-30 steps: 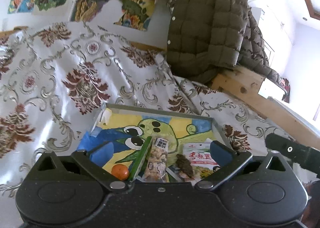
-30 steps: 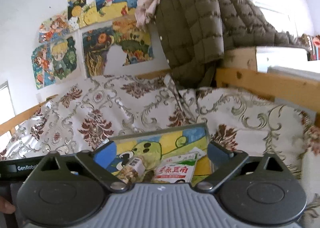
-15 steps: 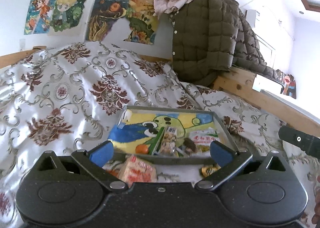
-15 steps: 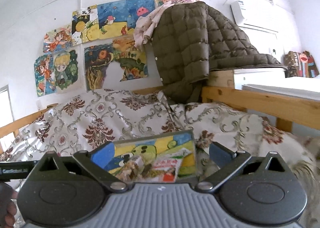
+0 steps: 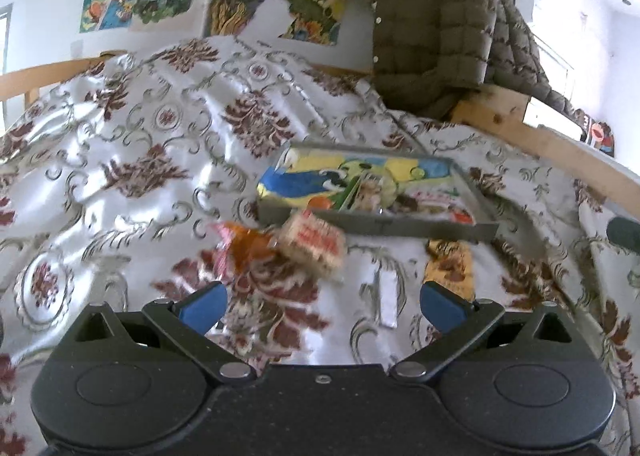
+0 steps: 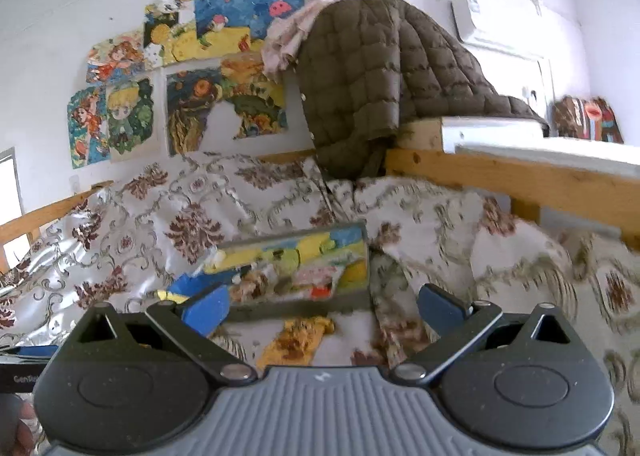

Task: Organize snacks
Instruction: 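Move both open tools back over the remaining snacks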

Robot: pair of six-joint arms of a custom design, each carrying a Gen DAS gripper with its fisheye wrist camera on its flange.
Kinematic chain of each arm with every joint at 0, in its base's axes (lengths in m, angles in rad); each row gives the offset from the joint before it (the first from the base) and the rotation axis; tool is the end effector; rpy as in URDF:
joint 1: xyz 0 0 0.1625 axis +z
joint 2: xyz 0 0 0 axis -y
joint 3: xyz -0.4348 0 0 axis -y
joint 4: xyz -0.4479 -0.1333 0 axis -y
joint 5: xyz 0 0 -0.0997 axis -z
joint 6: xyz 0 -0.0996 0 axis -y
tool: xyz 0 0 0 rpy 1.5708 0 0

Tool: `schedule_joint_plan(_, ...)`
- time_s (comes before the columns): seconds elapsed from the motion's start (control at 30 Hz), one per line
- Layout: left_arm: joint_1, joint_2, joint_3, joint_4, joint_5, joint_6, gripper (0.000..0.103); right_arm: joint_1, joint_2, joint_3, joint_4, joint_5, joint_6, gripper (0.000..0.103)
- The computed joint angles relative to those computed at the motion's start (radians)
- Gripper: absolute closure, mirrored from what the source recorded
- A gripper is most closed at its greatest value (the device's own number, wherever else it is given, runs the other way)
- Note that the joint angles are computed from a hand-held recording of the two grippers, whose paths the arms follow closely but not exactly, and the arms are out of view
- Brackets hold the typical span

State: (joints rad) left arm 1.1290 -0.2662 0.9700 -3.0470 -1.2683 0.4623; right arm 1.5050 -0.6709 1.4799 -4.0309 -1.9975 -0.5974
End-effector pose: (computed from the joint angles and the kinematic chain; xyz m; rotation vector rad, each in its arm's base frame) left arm -0.2369 -0.8821 -0.0115 1.0063 2.4470 -1.0696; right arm 0.0437 -0.7366 0.2154 0.0615 -1.7459 1.6228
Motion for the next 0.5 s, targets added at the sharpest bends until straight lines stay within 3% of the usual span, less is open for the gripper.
schedule_joint_plan(0.17,0.001,-0.016,0.039,-0.008,0.026,0.036,0.001,-0.002,-0.009,0.039,0.047,-0.022,0.029,0.0)
schedule_joint_plan(0.33,0.002,-0.024,0.058,0.0,0.056,0.042,0.001,-0.007,0.019,0.006,0.116,-0.06,0.005,0.0)
schedule_joint_plan(0.5,0.004,-0.019,0.055,0.004,0.085,0.047,0.001,-0.013,0.024,0.006,0.167,-0.041,0.022,0.0)
